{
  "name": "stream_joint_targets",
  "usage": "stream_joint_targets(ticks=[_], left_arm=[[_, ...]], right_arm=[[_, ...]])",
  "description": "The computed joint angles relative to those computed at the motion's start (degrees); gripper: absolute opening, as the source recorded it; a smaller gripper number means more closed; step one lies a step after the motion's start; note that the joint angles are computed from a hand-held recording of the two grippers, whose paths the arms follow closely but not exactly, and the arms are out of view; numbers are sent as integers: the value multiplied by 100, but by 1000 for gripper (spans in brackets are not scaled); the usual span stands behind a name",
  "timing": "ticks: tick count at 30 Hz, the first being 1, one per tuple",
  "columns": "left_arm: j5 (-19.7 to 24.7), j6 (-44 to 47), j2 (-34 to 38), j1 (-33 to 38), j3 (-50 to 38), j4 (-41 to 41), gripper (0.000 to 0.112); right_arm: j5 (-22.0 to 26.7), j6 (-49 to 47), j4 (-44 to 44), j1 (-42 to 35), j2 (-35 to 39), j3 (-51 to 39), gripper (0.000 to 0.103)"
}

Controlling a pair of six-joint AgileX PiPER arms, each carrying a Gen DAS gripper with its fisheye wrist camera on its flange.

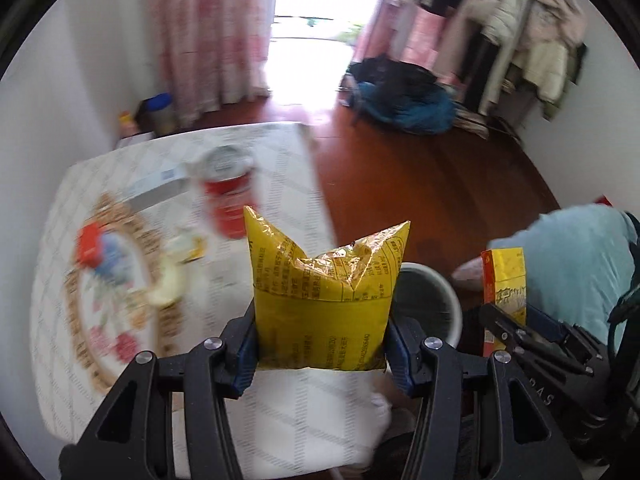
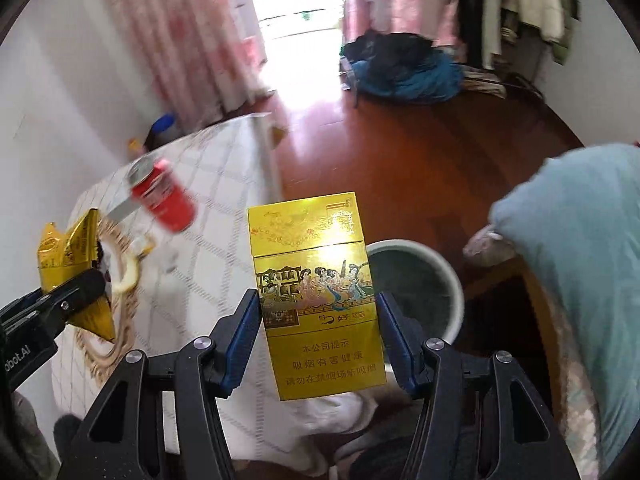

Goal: Collect trash
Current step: 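Carry both items over the trash bin and open both tools to drop them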

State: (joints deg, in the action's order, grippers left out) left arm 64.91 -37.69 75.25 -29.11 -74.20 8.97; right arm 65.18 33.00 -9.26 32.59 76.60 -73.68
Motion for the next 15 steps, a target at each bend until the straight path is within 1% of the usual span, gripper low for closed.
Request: stream_joint_targets(ticks=[4, 8, 9, 13, 15], left_arm=[[-295, 309, 931, -128, -633, -492, 50], [-445, 863, 1951, 16, -1266, -1427, 50], [-507, 1100, 2275, 97, -1425, -1767, 50], [-359, 1548, 3249, 217, -2087, -2497, 50], [-77, 1839, 3778, 308, -2543, -2956, 51]], right_arm=[[-201, -831, 454, -1247, -108, 409, 60], [-471, -1710, 957, -2383, 115, 783, 60], [-573, -1945, 1094, -2664, 263, 873, 60], [-866, -2570, 1447, -3326, 779, 1064, 60], [-995, -2875, 1701, -3608, 1063, 1135, 60]])
